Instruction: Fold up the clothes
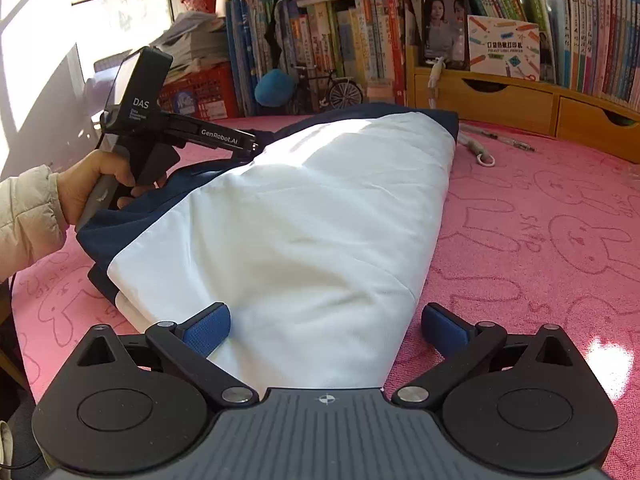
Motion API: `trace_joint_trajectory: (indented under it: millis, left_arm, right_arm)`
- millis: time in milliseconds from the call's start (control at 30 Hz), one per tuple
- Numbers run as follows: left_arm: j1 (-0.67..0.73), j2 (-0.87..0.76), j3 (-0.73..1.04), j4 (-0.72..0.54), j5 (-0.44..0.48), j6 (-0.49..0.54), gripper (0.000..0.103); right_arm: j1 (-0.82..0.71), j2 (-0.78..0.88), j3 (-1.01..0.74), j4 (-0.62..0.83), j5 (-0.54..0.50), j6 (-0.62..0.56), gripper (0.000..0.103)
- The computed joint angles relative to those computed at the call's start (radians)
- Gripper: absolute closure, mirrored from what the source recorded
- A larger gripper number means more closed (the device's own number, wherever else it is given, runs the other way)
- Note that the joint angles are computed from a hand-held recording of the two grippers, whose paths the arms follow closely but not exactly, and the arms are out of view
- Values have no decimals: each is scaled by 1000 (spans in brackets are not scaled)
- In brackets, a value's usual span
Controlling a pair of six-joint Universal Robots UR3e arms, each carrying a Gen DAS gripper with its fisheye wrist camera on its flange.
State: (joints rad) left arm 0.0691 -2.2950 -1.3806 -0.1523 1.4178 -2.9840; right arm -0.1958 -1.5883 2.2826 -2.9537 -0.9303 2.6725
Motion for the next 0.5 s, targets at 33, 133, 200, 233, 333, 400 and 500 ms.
trace_joint_trajectory:
  millis: [33, 133, 200, 233, 333, 400, 500]
  left_arm:
    - [8, 7, 4, -26, -12, -23, 0]
    - [16, 62, -51, -34, -15, -42, 0]
    - [22, 132, -148, 9, -30, -20, 0]
    - [26, 166, -194, 28, -38, -9, 0]
    - [38, 279, -336, 73, -77, 21, 0]
    - [51, 374, -444, 85, -132, 38, 0]
    - [62, 506, -580, 84, -198, 61, 0]
  right_arm:
    - [9, -2, 2, -6, -15, -1, 0]
    - [19, -4, 5, -14, -34, -4, 0]
    - [21, -3, 4, -14, -37, -5, 0]
    - [22, -2, 4, -15, -39, -6, 0]
    - [25, -1, 2, -16, -45, -7, 0]
    - [29, 2, 0, -18, -50, -7, 0]
    - [36, 10, -5, -24, -59, -5, 0]
